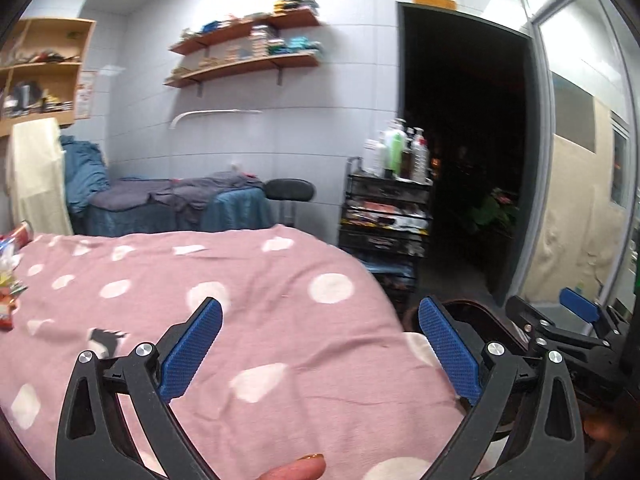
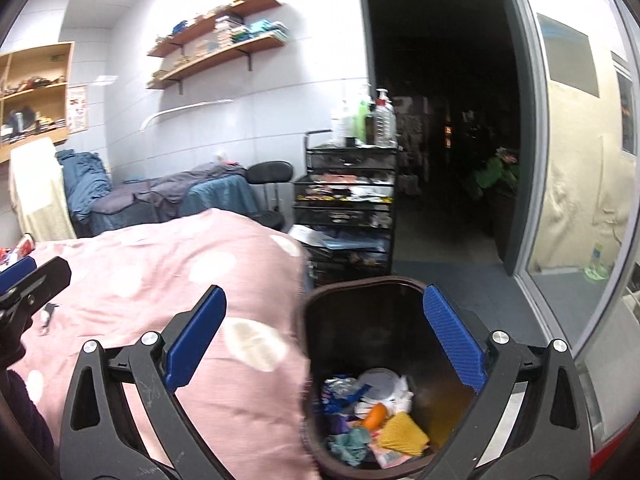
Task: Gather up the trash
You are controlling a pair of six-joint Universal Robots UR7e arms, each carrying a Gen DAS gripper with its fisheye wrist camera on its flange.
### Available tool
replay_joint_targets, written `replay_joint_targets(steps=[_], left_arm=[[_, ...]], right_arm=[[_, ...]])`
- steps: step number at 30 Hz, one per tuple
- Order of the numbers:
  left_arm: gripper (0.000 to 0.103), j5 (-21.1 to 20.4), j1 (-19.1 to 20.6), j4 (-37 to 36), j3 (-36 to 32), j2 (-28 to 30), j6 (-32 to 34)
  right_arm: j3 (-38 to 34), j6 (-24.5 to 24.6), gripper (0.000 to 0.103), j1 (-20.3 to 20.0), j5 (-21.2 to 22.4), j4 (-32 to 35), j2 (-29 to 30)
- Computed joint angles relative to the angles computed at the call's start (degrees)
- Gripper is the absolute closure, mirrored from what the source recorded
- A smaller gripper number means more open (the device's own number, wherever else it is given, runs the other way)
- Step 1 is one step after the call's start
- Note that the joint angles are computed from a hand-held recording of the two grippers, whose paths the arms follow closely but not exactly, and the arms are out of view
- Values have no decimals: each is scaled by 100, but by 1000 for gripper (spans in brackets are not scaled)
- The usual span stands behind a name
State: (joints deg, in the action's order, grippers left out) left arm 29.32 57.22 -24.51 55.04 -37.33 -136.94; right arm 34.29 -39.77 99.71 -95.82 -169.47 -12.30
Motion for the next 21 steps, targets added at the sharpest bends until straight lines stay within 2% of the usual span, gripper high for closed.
replay_joint_targets(steps=[3, 9, 11, 14, 21], left_arm=[[5, -104, -20, -607, 604, -355, 85], [5, -412, -95, -2173, 1657, -870, 742], [5, -483, -135, -2991, 2075, -1012, 1211], [5, -498, -189, -3802, 2507, -1145, 1755], [5, -388, -293, -4708, 2931, -1209, 2411]], right_arm=[[462, -23, 6, 43, 169, -159, -202], [1442, -240, 6, 111, 454, -538, -601], [1754, -210, 6, 118, 578, -643, -746], [2150, -306, 6, 130, 755, -810, -917], [2801, -491, 6, 109, 1114, -1261, -1205]])
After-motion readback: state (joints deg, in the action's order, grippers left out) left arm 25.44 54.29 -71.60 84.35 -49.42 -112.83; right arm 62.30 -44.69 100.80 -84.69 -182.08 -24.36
